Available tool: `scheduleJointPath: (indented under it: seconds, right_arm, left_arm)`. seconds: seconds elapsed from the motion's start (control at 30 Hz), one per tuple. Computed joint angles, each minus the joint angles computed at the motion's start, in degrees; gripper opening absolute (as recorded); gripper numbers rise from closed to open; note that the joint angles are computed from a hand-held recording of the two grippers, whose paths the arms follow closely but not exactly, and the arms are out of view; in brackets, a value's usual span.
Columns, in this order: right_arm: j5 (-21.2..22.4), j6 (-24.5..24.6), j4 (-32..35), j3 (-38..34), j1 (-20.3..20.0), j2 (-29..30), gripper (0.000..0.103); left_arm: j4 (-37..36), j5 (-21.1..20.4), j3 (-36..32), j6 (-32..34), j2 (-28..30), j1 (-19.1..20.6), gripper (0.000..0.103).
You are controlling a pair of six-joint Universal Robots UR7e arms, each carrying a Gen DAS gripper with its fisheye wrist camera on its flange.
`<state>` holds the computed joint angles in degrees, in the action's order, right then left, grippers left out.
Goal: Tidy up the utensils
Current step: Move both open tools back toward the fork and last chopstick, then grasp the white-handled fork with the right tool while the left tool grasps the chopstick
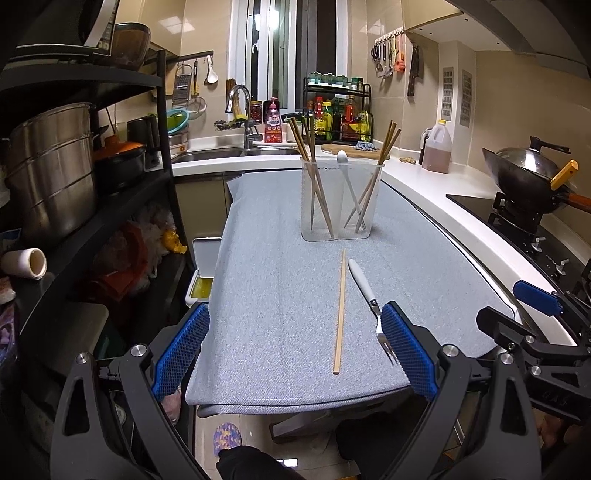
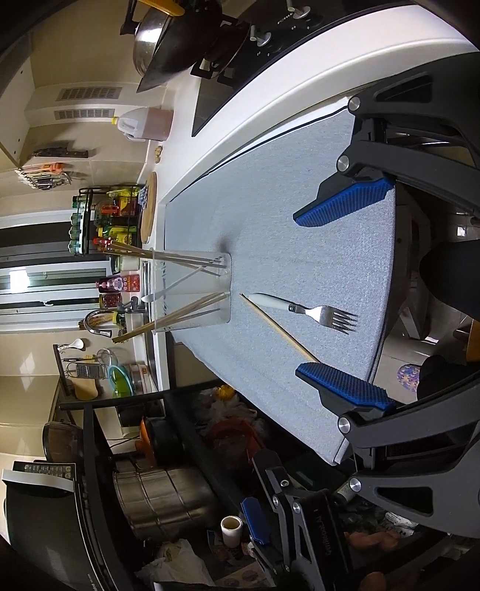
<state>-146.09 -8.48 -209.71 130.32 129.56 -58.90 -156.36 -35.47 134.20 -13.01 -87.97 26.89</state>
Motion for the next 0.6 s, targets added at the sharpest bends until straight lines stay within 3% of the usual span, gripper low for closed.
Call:
scheduleJointPath:
  seconds: [0.27, 0.6]
  right_arm:
    - [0.58, 0.62, -0.95, 0.53, -1.79, 0.76, 0.075]
    - [5.2, -0.49, -4.88, 1.49, -7.56, 4.72, 0.075]
  left_arm:
    - [-0.55, 0.04, 0.19, -0.8, 1.15, 1.66, 0.091]
    - [1.47, 0.74, 0.08, -3.13, 1.82, 4.47, 0.091]
